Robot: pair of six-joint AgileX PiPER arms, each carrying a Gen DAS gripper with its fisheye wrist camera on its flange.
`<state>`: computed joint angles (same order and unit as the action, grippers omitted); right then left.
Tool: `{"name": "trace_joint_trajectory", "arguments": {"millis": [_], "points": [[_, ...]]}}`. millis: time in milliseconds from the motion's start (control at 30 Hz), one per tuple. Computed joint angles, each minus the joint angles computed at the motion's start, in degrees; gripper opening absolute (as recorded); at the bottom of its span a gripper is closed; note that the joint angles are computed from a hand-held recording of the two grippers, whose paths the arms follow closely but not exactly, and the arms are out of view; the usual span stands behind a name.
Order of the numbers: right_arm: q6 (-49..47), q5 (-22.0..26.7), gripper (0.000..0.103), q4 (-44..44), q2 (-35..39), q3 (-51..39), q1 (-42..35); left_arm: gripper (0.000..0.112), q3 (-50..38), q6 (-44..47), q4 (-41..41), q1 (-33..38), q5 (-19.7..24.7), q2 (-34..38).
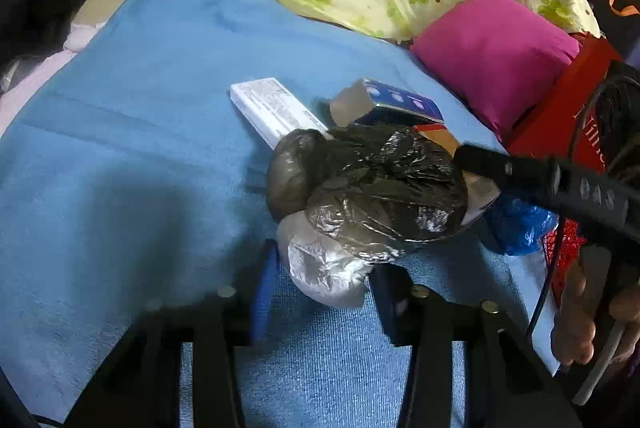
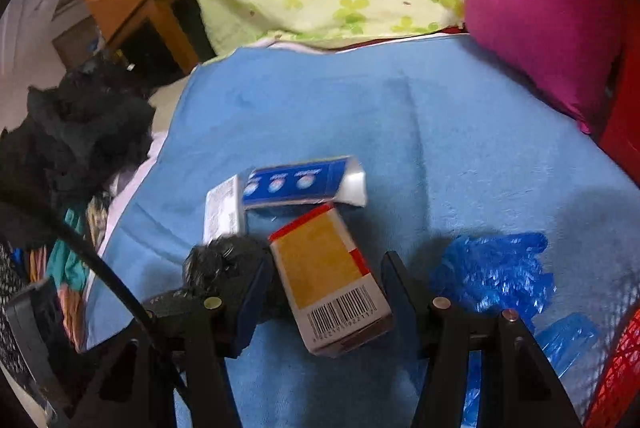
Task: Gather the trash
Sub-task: 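Move the left tool to the white bag while the right tool approaches the barcode box, then close the left tool on the white plastic bag while the right tool grasps the barcode box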
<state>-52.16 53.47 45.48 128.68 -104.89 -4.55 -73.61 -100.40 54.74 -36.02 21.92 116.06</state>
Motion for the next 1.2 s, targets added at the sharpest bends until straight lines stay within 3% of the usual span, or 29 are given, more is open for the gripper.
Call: {"name": "trace_joint_trajectory", "arguments": {"millis": [167,500,567,733,933,1100,1200], "points": [[-6.9,-5.7,0.061,-1.2,-4.6,8.3,1.5,0.041,4.4,-5.8,3.4,1.7,-2.8,-2.9],[2.0,-14.1,0.059,-10.6,-4.2,9.6,5.3,0.040,8.8,-10.9,6.7,3.0,-1.5,-6.5],[4.6,-12.8,0.051,-12.3,-3.0,7.8,5.3,0.040,9.1,-12.4,8.2,2.6,0.7,-6.9],[7.4,-7.4,0.050,-10.7,-2.3,5.0,2.7,0.040,9.4,-14.4,11.4,1.4,6.2,-8.0],[7.5,3.4,0.050,-6.8,-3.7,5.2,-3.0,0.040,7.7,-12.7,10.7,1.7,7.0,-6.8],[2.1,-4.7,0.050,-9.2,-11.0,17.6,-3.5,0.040,7.8,-13.5,11.6,1.2,7.0,-7.2],[6.1,-7.3,0.052,-16.5,-10.9,21.1,-2.0,0.040,8.0,-13.4,11.6,0.7,7.1,-7.4]]}}
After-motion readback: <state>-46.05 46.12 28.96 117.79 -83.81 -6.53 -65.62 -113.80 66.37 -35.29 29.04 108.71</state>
